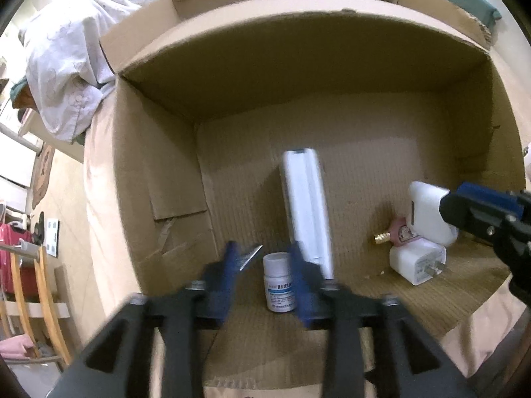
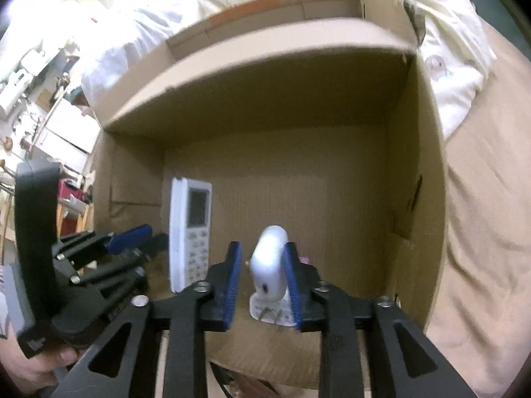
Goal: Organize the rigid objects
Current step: 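Lower and release the battery with the left tool while the right tool releases the earbud case, then withdraw both open tools from the box toward the remaining items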
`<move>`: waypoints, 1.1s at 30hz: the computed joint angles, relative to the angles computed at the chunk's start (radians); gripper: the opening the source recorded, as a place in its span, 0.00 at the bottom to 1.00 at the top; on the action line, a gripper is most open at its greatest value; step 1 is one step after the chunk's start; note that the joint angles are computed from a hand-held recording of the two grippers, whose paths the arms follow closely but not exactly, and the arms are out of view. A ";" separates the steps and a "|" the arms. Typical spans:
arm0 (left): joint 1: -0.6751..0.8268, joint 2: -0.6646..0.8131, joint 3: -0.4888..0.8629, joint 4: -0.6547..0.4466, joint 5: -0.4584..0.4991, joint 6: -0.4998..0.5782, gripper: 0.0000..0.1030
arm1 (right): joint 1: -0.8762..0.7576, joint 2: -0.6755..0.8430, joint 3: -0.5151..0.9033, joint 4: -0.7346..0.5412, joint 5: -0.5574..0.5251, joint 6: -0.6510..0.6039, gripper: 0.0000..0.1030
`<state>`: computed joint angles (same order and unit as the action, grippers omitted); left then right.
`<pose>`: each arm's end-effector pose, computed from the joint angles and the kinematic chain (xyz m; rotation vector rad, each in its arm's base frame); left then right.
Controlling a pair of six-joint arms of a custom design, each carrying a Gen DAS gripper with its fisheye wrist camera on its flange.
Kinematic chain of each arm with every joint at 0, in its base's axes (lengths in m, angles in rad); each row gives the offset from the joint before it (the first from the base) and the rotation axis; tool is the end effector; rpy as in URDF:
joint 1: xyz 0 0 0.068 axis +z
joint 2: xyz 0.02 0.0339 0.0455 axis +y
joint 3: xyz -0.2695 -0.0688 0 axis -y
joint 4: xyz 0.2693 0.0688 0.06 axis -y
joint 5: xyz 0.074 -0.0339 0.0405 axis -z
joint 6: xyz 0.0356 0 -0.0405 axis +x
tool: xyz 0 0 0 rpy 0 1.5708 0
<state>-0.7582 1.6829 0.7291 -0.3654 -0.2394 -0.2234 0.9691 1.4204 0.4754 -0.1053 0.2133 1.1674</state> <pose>0.2105 -0.1877 0.0912 0.7001 2.7169 0.1304 0.1421 0.1937 0.1024 0.3396 2.6461 0.4848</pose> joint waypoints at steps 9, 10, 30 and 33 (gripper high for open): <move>-0.004 -0.067 -0.025 -0.005 0.016 -0.008 0.78 | 0.009 -0.090 -0.048 0.016 0.034 0.023 0.85; -0.004 -0.070 -0.027 -0.004 0.016 -0.009 0.79 | 0.012 -0.086 -0.045 0.014 0.037 0.026 0.87; 0.019 -0.154 -0.042 -0.053 0.056 -0.024 0.79 | 0.005 -0.100 -0.021 -0.005 0.048 0.025 0.94; 0.017 -0.198 -0.055 -0.072 0.049 -0.027 0.79 | 0.017 -0.123 -0.016 -0.030 0.066 0.027 0.94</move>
<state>-0.7407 1.4852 0.6736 -0.4372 -0.1902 -0.2507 0.9861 1.2969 0.4592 -0.1355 0.2797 1.1948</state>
